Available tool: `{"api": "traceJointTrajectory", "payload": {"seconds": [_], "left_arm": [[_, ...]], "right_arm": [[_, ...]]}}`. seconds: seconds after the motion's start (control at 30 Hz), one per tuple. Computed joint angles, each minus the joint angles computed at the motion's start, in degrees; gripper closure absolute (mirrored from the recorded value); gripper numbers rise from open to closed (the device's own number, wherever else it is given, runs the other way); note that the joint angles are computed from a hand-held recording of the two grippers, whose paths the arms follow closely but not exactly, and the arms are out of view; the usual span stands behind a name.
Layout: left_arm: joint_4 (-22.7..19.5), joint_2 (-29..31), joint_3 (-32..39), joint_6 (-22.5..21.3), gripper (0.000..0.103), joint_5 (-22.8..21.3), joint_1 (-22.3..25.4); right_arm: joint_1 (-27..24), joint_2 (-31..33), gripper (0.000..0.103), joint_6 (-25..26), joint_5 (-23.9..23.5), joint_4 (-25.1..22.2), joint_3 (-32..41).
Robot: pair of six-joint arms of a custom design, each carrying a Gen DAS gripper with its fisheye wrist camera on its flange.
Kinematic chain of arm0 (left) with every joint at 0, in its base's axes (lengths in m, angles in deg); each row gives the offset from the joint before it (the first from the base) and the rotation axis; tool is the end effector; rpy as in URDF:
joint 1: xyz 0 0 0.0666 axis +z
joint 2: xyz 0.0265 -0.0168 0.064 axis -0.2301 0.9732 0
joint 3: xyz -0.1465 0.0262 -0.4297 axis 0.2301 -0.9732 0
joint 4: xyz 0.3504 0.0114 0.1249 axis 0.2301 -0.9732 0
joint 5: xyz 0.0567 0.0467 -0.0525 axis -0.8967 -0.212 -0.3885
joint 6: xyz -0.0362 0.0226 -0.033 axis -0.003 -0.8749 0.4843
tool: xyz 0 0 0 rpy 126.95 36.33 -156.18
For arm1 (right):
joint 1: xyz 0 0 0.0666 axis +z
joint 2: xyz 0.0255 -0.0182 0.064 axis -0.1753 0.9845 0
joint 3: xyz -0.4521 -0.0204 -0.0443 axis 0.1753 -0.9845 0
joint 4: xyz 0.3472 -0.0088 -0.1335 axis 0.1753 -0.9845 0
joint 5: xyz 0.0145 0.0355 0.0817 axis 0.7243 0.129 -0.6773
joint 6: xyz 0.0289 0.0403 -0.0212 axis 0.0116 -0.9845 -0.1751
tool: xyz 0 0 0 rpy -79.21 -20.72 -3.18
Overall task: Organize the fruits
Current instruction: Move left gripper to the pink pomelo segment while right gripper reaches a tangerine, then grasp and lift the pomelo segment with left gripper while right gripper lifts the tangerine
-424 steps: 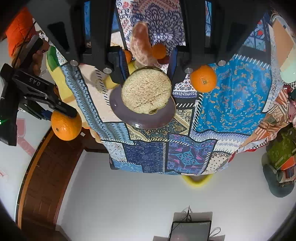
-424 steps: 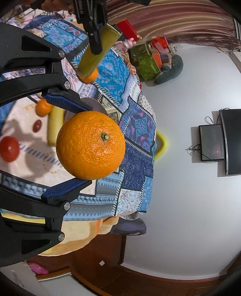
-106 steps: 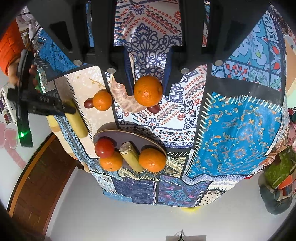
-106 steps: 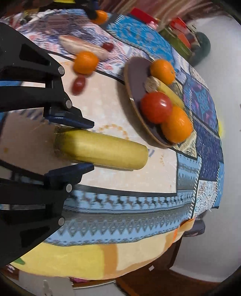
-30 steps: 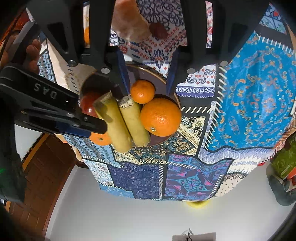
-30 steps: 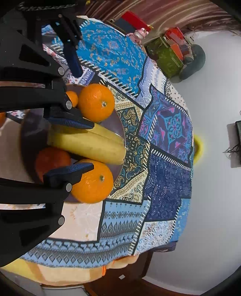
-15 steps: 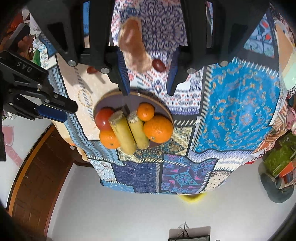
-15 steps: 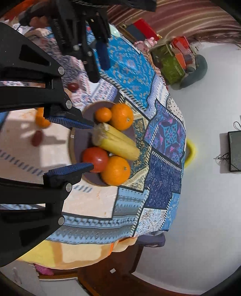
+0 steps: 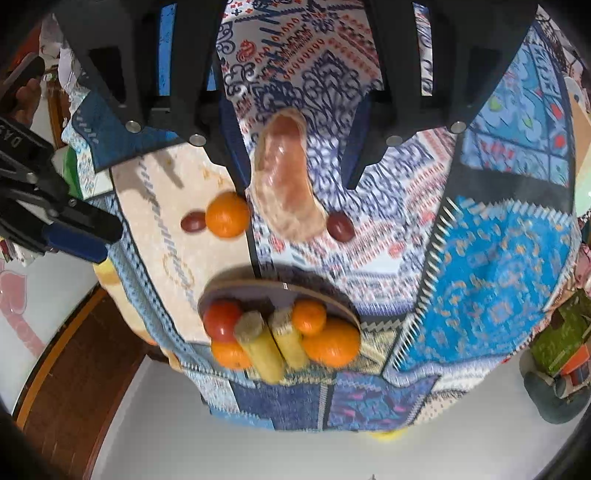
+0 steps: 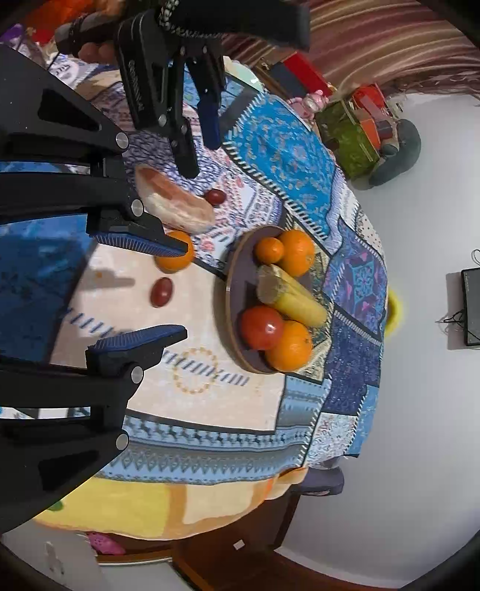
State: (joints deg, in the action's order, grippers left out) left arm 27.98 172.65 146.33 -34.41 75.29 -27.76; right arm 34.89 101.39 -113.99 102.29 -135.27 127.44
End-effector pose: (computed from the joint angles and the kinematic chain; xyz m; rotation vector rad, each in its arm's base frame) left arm 0.4916 -0.1379 0.4354 0.8362 2.5483 -0.3816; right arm 0.3517 0.3289 0.5151 0.2409 2.4746 0.0667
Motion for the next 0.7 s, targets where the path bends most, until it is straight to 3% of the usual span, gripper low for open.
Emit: {"api": "traceJointTrajectory", "payload": {"seconds": [0.4,0.7], "left_arm": [[-0.7,3.4,-0.5,1.2,0.052,-1.1,-2.6],[-0.1,4.8,0.8,1.1,0.060,2.3,-1.6]], "right_arm": [[0.4,-0.8,0.063,-1.0,-2.0,2.8,-3.2],[-0.7,-0.1,0.063,0.7,-3.9,4.6,-3.6]]}}
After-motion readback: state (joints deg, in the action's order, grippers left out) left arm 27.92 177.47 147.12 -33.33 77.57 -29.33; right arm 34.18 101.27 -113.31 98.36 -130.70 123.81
